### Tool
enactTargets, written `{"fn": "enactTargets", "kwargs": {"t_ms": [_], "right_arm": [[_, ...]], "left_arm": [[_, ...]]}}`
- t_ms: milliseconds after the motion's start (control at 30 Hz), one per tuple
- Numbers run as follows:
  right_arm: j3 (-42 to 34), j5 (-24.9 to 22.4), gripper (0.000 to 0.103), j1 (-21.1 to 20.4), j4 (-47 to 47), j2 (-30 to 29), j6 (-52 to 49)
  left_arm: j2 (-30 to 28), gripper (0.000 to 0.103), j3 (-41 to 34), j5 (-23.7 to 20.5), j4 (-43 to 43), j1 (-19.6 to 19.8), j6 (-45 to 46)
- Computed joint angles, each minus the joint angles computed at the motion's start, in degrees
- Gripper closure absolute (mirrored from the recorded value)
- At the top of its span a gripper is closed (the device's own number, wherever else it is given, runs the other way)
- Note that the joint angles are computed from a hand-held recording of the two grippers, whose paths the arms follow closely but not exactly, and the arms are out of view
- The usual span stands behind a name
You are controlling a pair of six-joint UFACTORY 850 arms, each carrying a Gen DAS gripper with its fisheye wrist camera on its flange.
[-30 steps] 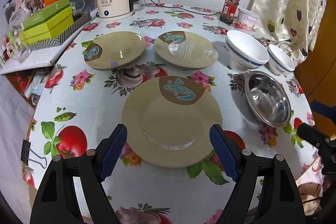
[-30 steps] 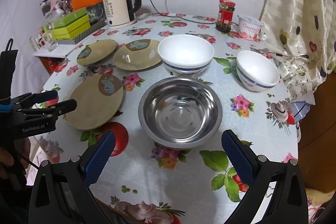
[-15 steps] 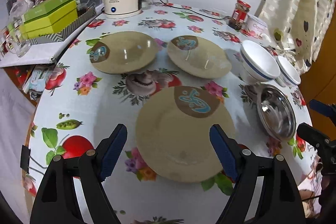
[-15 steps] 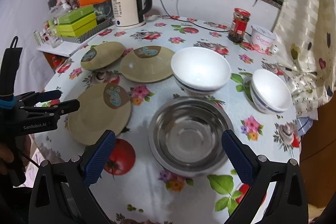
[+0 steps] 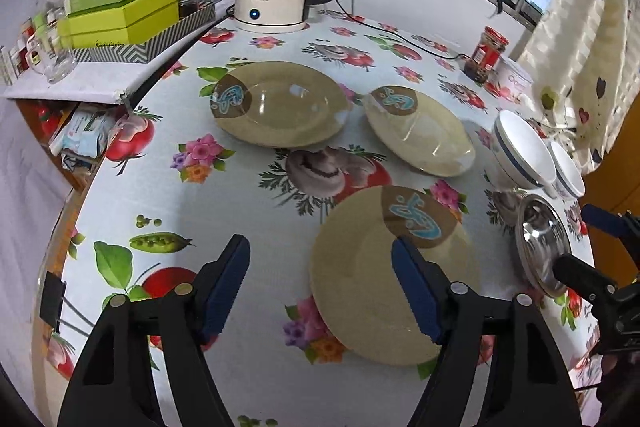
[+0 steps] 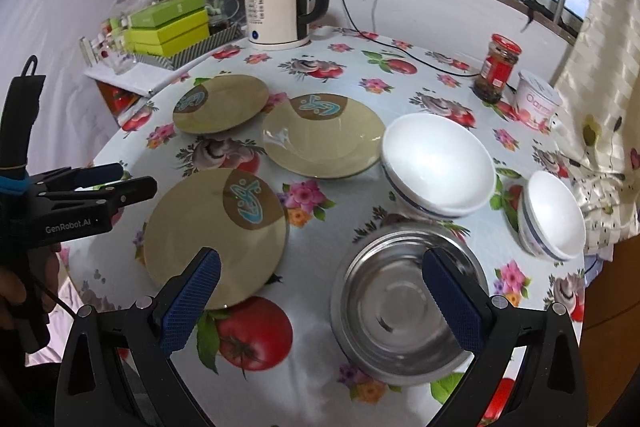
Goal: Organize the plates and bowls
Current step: 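Move the left gripper to the large beige plate's rim and close on it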
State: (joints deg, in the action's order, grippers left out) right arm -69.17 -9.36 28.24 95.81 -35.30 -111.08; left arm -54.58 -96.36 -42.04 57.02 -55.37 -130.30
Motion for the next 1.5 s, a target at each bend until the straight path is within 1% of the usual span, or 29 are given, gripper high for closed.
{"fn": "enactTargets", "kwargs": {"t_ms": [167,267,633,700,767,833,900,967,1133,1200,1233,1267,1300,1367,1500], "right_arm": [[-2.9,0.6,0.001,1.2,-9.3,-2.0,9.0],[-5.0,0.0,0.001,1.7,-15.7,-3.3,15.3],[-12.8,-1.4,0.001,3.9,-29.9,-8.1,28.4],[-15.0,-2.0,0.003,4.3,-32.9,-9.4,31.6],[-17.3,-2.6,0.009,4.6,-37.8,-10.7,36.7],[-19.7,-3.6,0.013,4.9,-41.7,-12.2,40.9],[-22.4,-4.5,0.015,5.2,-45.2,-13.8,44.5],[-24.8,-5.3,0.018,5.4,-47.9,-15.2,47.5],[-32.6,-8.8,0.025,6.0,-56.0,-19.9,56.3],[-36.0,-10.7,0.028,6.1,-57.7,-22.0,58.4],[-37.7,-11.6,0.032,6.2,-58.7,-23.1,59.6],[-40.3,-13.1,0.036,6.3,-60.8,-24.7,62.1],[-42.1,-14.1,0.037,6.4,-61.7,-25.8,63.4],[-46.7,-16.5,0.039,6.5,-63.5,-28.7,66.0],[-55.1,-21.4,0.042,6.5,-65.6,-33.9,70.0]], "left_arm": [[1.1,0.033,2.3,1.2,1.0,0.8,-2.5],[1.6,0.033,3.5,1.3,1.8,1.2,-3.7],[3.3,0.033,7.4,1.3,4.8,3.3,-8.6],[3.7,0.033,8.1,1.2,5.7,3.8,-9.4],[4.3,0.033,9.2,1.9,7.1,4.4,-11.0],[4.9,0.035,10.5,2.8,8.8,5.0,-13.0],[5.2,0.047,11.2,2.9,9.3,5.8,-13.4],[5.5,0.05,12.0,3.6,10.1,6.4,-14.5],[5.9,0.05,13.9,5.7,13.7,8.2,-19.0],[5.8,0.051,14.1,6.2,14.6,8.8,-19.6],[5.6,0.052,14.1,6.4,14.8,9.1,-19.7],[5.6,0.055,14.2,6.7,15.4,9.4,-20.1],[5.5,0.06,14.3,7.2,16.2,9.7,-20.6],[5.2,0.062,14.2,8.0,16.6,10.3,-20.9],[4.9,0.062,14.5,8.7,18.2,11.2,-22.8]]}}
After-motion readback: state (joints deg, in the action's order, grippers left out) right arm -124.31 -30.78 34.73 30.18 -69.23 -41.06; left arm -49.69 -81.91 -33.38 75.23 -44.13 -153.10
